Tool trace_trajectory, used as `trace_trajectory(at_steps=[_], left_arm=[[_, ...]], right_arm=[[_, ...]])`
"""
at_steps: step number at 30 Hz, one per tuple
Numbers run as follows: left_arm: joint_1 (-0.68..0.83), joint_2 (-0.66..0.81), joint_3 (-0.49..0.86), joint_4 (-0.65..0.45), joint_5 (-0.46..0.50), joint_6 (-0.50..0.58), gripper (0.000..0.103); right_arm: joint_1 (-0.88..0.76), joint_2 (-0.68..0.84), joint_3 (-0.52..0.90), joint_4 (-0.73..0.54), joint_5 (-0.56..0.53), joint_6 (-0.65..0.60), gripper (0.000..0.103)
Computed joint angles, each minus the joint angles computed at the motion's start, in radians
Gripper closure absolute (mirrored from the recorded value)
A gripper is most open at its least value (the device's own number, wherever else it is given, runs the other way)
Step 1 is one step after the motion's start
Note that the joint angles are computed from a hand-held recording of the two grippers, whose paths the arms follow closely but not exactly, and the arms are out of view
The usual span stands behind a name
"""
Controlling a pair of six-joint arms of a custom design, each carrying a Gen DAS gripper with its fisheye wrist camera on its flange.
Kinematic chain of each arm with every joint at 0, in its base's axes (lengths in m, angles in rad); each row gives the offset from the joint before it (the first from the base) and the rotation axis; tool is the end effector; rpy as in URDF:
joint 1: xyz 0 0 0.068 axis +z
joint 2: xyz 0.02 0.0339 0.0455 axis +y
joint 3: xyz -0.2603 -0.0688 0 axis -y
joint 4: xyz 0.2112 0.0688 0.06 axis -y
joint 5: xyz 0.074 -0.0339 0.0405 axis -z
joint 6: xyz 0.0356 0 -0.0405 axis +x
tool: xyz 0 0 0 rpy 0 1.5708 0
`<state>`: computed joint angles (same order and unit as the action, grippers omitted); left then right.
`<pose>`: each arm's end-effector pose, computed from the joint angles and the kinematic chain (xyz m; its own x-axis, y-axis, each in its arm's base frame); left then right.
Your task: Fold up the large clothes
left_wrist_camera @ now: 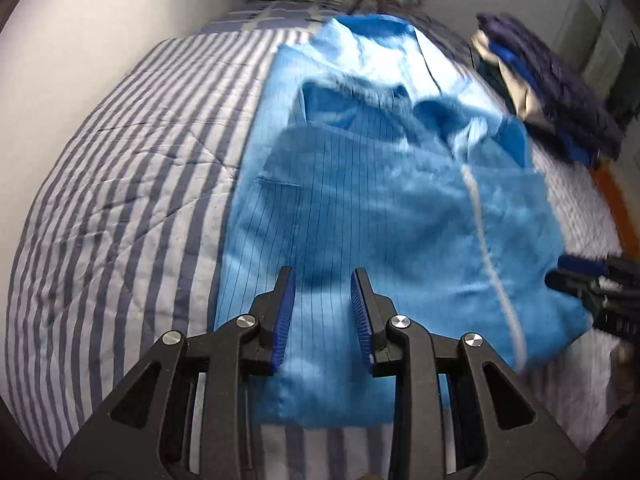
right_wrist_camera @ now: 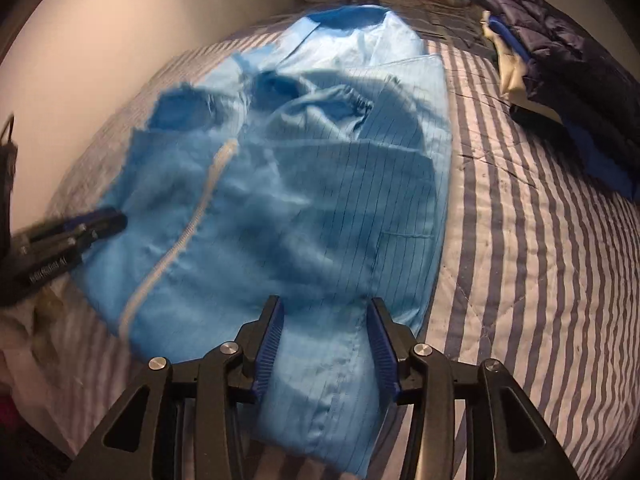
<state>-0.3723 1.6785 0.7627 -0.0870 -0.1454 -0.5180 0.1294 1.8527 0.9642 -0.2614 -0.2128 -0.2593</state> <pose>0.2655 -0.0981 0.1493 -0.8245 -0.2040 -0.5278 -0.1392 0.9772 -0.1602 0.3130 0.0483 0.1381 -0.8206 -0.3595 -0.4443 -0.4367 0.8959 0.0816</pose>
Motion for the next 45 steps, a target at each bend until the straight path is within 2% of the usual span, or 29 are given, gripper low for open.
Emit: trace_trajectory(at_steps=[2, 4, 8, 9, 11, 13, 15, 19, 21, 23, 26, 29, 31, 32, 34, 38, 40, 43, 45], left_arm=[[-0.008, -0.120, -0.023, -0.035, 0.004, -0.036, 0.075], [-0.049, -0.240, -0.031, -0.098, -0.039, -0.043, 0.075], [-0.111, -0.545, -0.001, -0.318, -0.104, -0.083, 0.074], [-0.113, -0.621, 0.020, -0.383, -0.110, -0.098, 0.074], [-0.137, -0.726, 0.083, -0.512, -0.142, -0.129, 0.074], [-0.154, -0.790, 0.155, -0.620, -0.174, -0.138, 0.074], [-0.202, -0.844, 0.274, -0.773, -0.228, -0.155, 0.074], [-0.243, -0.838, 0.521, -0.964, -0.284, -0.154, 0.074], [-0.222, -0.801, 0.670, -1.030, -0.257, -0.134, 0.074], [-0.234, -0.747, 0.825, -1.106, -0.263, -0.129, 0.073], [-0.273, -0.623, 1.083, -1.229, -0.331, -0.103, 0.062], [-0.203, -0.505, 1.294, -1.296, -0.281, -0.014, 0.062], [-0.062, -0.421, 1.404, -1.296, -0.139, 0.064, 0.062], [0.025, -0.376, 1.436, -1.280, -0.038, 0.099, 0.062], [0.138, -0.288, 1.475, -1.254, 0.099, 0.153, 0.062], [0.236, -0.120, 1.417, -1.101, 0.223, 0.213, 0.061], [0.277, -0.032, 1.363, -1.007, 0.287, 0.223, 0.061], [0.311, 0.153, 1.354, -0.894, 0.346, 0.234, 0.061], [0.327, 0.319, 1.399, -0.829, 0.379, 0.244, 0.061]], right_arm=[[0.018, -0.129, -0.053, -0.009, 0.029, 0.002, 0.058], [0.027, -0.253, -0.096, -0.028, 0.036, 0.009, 0.054], [-0.005, -0.549, -0.147, -0.140, -0.059, 0.000, 0.041], [-0.006, -0.578, -0.130, -0.166, -0.061, 0.002, 0.040], [-0.041, -0.703, -0.084, -0.316, -0.081, -0.010, 0.040], [-0.066, -0.777, -0.036, -0.414, -0.109, -0.021, 0.040], [-0.105, -0.836, 0.037, -0.524, -0.138, -0.055, 0.040], [-0.171, -0.879, 0.268, -0.722, -0.202, -0.118, 0.040], [-0.196, -0.872, 0.374, -0.788, -0.222, -0.141, 0.040], [-0.225, -0.829, 0.522, -0.866, -0.255, -0.158, 0.040], [-0.245, -0.738, 0.723, -0.967, -0.294, -0.172, 0.040], [-0.226, -0.625, 0.866, -0.980, -0.286, -0.149, 0.040], [-0.213, -0.579, 0.884, -0.949, -0.276, -0.128, 0.040], [-0.200, -0.539, 0.894, -0.921, -0.270, -0.112, 0.040], [-0.179, -0.470, 0.912, -0.890, -0.253, -0.086, 0.040], [-0.115, -0.262, 0.953, -0.784, -0.211, -0.025, 0.042], [-0.097, -0.132, 1.025, -0.760, -0.207, 0.008, 0.046], [-0.061, 0.124, 1.203, -0.741, -0.194, 0.053, 0.052], [-0.044, 0.323, 1.409, -0.781, -0.164, 0.065, 0.054]])
